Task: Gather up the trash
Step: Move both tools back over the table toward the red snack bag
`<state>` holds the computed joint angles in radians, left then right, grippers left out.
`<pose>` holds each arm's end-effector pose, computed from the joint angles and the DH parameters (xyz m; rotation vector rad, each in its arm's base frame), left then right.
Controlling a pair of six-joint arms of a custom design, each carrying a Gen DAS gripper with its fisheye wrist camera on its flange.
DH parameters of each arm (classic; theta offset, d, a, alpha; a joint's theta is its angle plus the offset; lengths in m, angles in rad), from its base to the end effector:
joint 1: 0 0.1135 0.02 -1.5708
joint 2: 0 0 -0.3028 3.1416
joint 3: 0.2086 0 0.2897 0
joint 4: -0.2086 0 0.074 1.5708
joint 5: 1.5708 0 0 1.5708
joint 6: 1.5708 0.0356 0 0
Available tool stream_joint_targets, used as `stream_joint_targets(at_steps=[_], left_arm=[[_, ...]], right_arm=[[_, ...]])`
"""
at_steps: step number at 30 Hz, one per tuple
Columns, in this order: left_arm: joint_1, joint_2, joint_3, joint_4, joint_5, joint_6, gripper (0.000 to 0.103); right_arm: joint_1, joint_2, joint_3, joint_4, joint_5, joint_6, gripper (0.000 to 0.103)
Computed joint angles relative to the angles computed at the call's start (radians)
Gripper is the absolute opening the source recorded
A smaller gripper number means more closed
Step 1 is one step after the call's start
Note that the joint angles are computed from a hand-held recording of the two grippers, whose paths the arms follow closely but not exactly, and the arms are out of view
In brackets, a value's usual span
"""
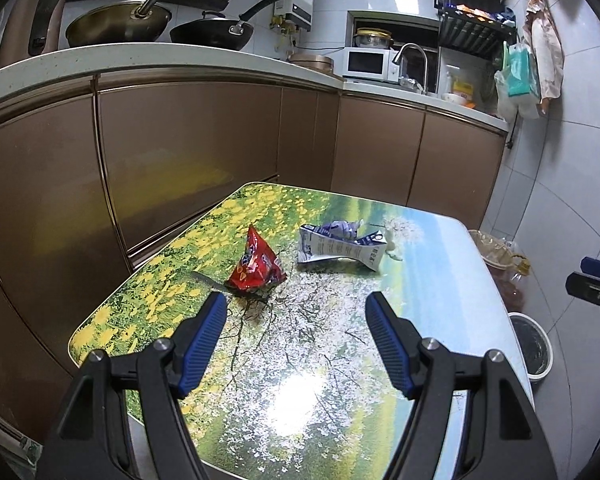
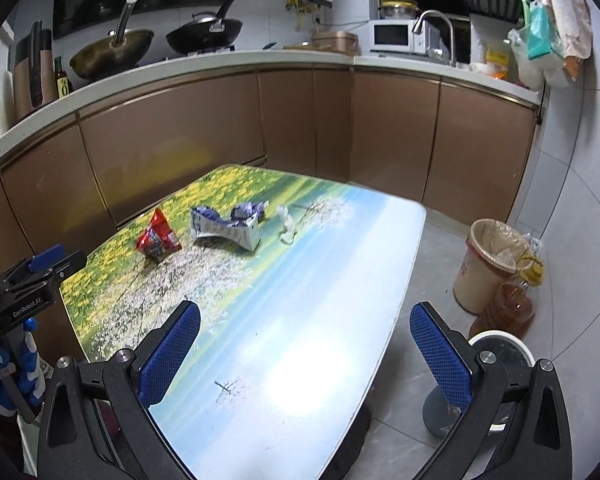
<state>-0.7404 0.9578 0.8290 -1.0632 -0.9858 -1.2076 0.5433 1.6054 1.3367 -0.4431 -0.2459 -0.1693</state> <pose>0.1449 -0.0922 0.2972 -0.7008 2.0054 0.3028 0.3395 0.2151 0.3278 -0.9236 2.1086 0.4748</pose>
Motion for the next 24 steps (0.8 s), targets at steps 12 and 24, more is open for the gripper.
stream_joint_targets(at_steps=[12,24], left_arm=[[0.064,-0.064,-0.084,0.111,0.059,0.099,0.07],[0.187,-0.135,-0.173,0.212,0.175,0.207,0.07]], right_arm=[[0.079,0.112,0.096,-0.053,0.022,-0.007,0.102],[0.143,0.2,0.191,-0.087,0.043,-0.02,0.098]])
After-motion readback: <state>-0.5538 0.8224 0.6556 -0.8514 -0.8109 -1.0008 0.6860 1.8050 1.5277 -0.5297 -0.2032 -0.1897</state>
